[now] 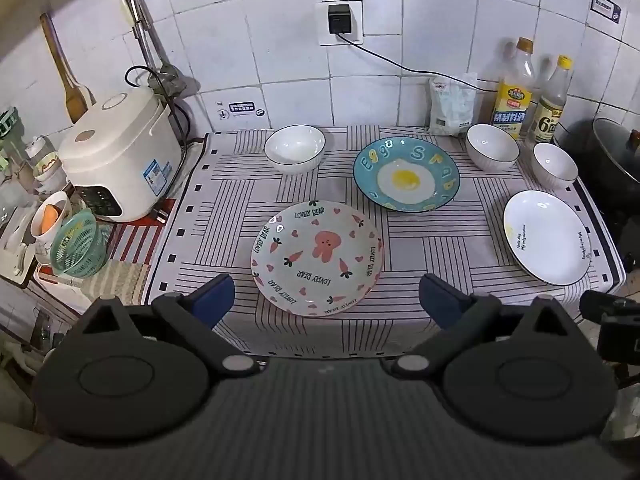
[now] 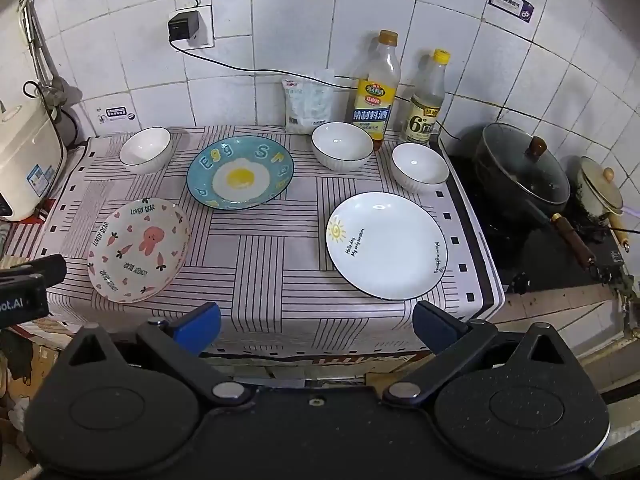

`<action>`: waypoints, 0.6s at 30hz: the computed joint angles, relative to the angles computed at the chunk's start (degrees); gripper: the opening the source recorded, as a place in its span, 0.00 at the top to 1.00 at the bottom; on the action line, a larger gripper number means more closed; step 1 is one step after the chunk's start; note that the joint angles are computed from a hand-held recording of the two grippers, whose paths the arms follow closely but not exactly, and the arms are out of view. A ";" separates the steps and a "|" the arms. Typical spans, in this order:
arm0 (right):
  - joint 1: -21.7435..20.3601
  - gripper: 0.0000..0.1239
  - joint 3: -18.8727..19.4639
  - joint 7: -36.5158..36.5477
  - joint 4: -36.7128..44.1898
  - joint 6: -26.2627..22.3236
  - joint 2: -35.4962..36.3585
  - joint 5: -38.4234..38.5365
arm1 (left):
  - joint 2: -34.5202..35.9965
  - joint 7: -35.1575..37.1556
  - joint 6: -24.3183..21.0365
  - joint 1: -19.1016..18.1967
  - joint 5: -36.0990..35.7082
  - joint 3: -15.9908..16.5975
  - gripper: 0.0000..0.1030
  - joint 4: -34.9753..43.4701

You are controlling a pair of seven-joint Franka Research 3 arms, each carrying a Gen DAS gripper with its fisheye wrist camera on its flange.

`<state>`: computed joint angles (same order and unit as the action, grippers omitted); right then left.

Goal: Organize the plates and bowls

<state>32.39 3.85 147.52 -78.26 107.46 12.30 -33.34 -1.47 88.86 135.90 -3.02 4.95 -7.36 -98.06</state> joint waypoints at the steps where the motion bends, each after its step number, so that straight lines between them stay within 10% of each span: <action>1: 0.11 0.17 0.02 0.29 -0.09 -0.11 -0.07 -0.13 | -0.19 0.23 0.25 0.05 -0.24 0.05 0.03 -0.35; 18: -0.81 0.17 1.42 3.59 -6.62 4.60 -3.80 -3.97 | -1.37 1.14 1.10 0.93 0.33 0.68 0.03 -3.22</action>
<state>31.58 5.27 151.11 -84.88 112.06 8.50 -37.31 -2.83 90.00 137.00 -2.09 5.28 -6.68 -101.29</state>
